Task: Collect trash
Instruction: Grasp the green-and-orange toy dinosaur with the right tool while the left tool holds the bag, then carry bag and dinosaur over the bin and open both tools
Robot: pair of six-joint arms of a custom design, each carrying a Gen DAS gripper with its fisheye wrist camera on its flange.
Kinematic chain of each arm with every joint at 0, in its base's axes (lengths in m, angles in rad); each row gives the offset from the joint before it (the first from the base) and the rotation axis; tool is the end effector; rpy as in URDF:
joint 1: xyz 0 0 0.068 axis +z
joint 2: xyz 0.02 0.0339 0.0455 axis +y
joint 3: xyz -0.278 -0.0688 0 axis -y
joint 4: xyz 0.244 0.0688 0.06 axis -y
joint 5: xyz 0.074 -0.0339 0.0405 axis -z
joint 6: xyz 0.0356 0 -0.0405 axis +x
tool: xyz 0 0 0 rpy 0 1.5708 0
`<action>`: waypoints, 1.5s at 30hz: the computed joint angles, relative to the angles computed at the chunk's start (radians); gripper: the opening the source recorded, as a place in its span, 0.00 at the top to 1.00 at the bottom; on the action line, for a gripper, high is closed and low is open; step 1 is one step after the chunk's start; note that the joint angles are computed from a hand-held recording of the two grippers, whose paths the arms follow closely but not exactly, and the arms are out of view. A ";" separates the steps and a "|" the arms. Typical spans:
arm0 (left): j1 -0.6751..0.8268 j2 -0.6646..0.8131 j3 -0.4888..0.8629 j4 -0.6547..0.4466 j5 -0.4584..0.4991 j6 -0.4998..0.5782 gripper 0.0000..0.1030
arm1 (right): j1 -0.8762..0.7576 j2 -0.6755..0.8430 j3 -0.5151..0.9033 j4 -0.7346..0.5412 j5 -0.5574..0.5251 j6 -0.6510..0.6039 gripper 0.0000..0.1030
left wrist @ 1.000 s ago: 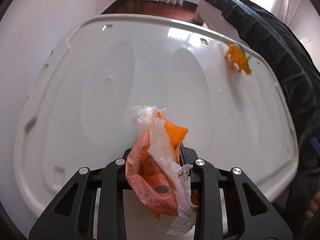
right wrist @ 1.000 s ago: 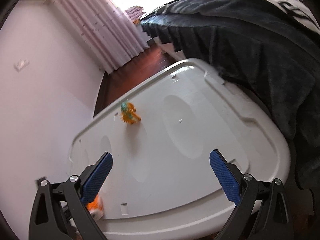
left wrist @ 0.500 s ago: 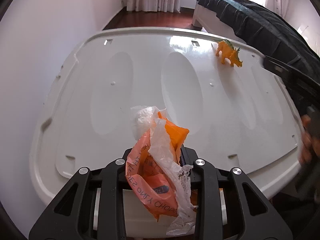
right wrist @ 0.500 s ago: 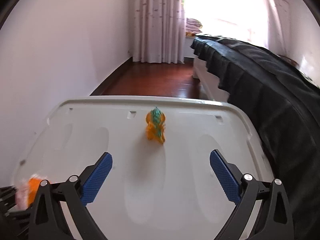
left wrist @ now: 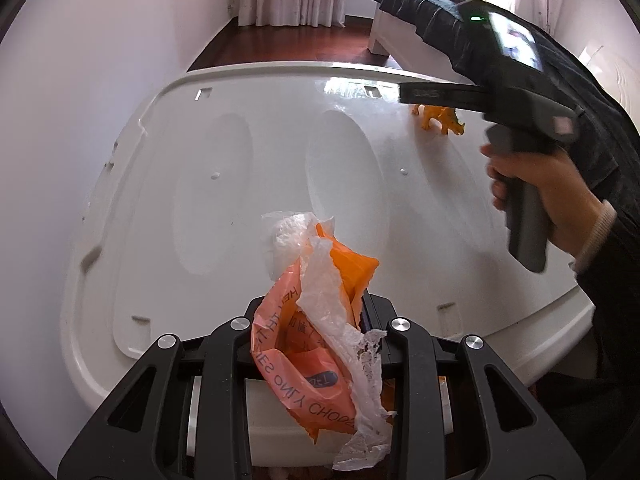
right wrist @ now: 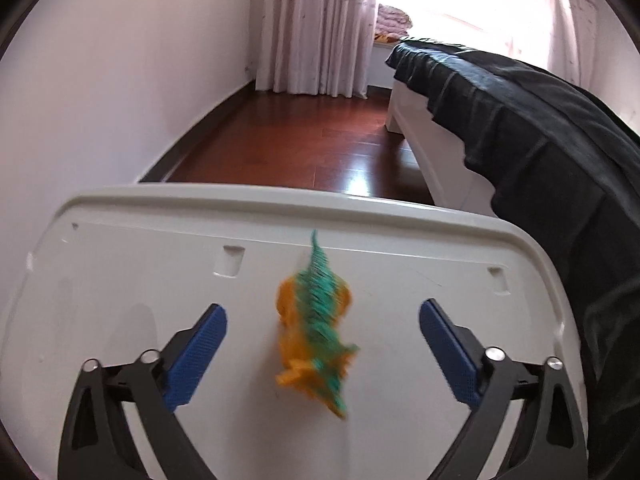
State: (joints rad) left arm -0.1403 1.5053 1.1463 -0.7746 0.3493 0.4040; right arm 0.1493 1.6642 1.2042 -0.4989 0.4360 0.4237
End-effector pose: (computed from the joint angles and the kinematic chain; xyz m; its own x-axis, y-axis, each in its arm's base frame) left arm 0.2922 -0.0536 0.2640 -0.7168 0.4743 -0.5112 0.6054 0.7870 -0.1187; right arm 0.3506 0.0375 0.2487 -0.6947 0.2724 -0.6658 0.4286 0.9001 -0.0790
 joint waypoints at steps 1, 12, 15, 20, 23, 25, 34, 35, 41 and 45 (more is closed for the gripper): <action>0.001 0.002 0.004 -0.004 -0.001 0.000 0.72 | -0.005 0.034 0.027 -0.015 -0.008 0.004 0.16; -0.006 0.021 0.016 0.003 -0.004 -0.009 0.72 | -0.007 0.100 0.041 0.026 -0.005 0.078 0.61; -0.010 0.018 0.012 0.006 -0.007 -0.007 0.72 | -0.013 0.092 0.035 0.030 -0.022 0.106 0.61; -0.015 -0.003 -0.007 0.023 -0.013 -0.002 0.72 | -0.014 0.042 0.015 -0.006 -0.049 0.168 0.61; -0.013 -0.019 -0.021 0.032 -0.015 -0.002 0.72 | 0.010 -0.058 -0.050 -0.023 -0.051 0.182 0.61; -0.009 -0.037 -0.034 0.037 -0.011 0.000 0.72 | 0.043 -0.154 -0.107 -0.048 -0.052 0.198 0.61; 0.072 -0.147 -0.117 0.031 0.060 0.068 0.72 | 0.418 -0.560 -0.238 -0.365 0.079 0.510 0.61; 0.088 -0.167 -0.131 0.021 0.068 0.087 0.72 | 0.509 -0.587 -0.235 -0.425 0.122 0.588 0.61; 0.217 -0.287 -0.246 -0.073 0.107 0.233 0.72 | 0.978 -0.586 -0.189 -0.718 0.290 1.089 0.61; 0.371 -0.347 -0.319 -0.195 0.122 0.411 0.72 | 1.239 -0.502 -0.156 -0.858 0.327 1.408 0.61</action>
State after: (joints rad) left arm 0.2309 1.1588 0.8272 -0.9701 0.4710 0.8151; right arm 1.3885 1.1619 1.0478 -1.3566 0.7631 1.8313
